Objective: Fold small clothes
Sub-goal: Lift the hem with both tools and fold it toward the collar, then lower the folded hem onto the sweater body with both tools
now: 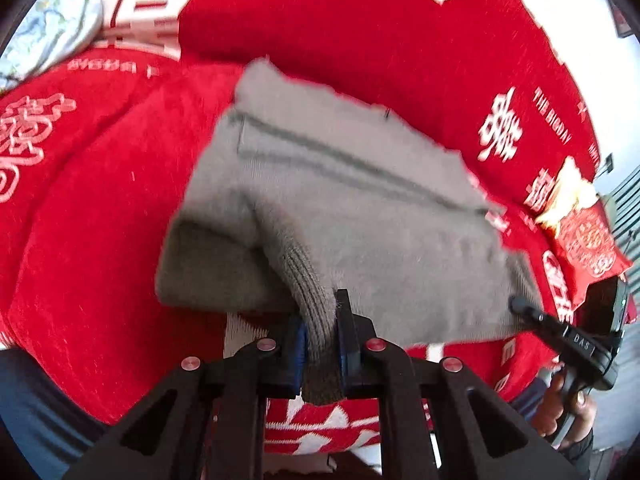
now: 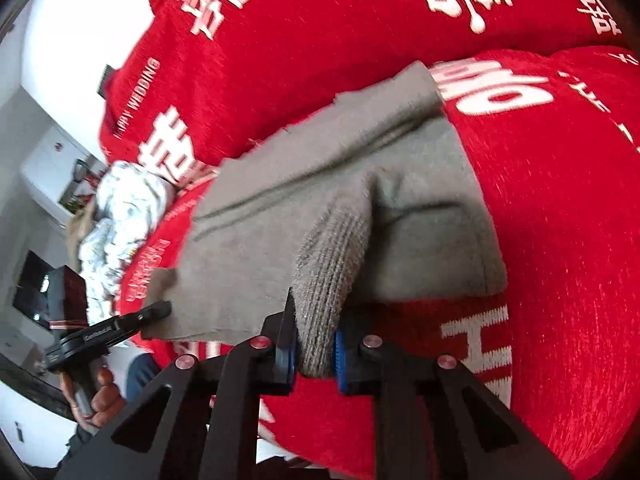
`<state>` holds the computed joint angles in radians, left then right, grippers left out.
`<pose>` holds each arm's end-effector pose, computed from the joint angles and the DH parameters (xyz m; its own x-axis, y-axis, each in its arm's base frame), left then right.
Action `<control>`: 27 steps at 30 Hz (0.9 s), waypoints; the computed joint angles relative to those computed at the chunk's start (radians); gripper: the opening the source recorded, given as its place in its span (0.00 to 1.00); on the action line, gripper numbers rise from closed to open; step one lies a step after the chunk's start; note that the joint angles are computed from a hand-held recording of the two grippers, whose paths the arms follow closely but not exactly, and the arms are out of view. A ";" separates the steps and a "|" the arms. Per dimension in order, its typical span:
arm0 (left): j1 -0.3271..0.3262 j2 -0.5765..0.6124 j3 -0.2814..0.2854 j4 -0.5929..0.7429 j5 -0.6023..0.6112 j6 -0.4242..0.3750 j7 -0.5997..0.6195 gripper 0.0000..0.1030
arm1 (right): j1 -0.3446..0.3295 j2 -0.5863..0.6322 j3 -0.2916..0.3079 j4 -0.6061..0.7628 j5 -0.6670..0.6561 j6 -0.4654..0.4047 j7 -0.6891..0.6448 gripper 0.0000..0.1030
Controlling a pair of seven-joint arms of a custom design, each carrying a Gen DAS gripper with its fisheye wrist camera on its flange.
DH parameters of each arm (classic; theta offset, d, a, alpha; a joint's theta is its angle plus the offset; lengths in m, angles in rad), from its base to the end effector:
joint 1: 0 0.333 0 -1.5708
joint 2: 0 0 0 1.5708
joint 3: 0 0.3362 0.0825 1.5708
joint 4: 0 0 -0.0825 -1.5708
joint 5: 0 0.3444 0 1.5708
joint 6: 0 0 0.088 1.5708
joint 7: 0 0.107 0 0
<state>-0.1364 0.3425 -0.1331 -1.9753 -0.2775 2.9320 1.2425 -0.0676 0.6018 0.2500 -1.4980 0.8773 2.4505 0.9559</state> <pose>0.6150 -0.1431 0.4109 0.2070 -0.8907 0.4048 -0.8158 -0.3855 -0.4311 0.7102 0.0906 0.4006 0.2593 -0.7594 -0.5967 -0.8863 0.0584 -0.4595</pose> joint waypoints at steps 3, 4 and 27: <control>-0.019 -0.004 0.025 0.013 0.035 0.012 -0.019 0.13 | -0.011 -0.012 0.015 0.004 0.030 0.005 -0.034 0.15; -0.024 0.003 0.032 0.030 0.046 0.003 -0.024 0.13 | -0.009 -0.012 0.015 0.010 0.035 0.009 -0.039 0.15; -0.109 0.180 0.199 0.346 0.310 -0.104 -0.294 0.11 | 0.096 0.239 -0.024 0.474 -0.349 0.036 0.307 0.14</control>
<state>-0.2456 0.5222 0.0658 -1.6293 0.0328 2.8285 0.9482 0.0280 0.8412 0.2256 -1.0236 0.5286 2.4865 1.2633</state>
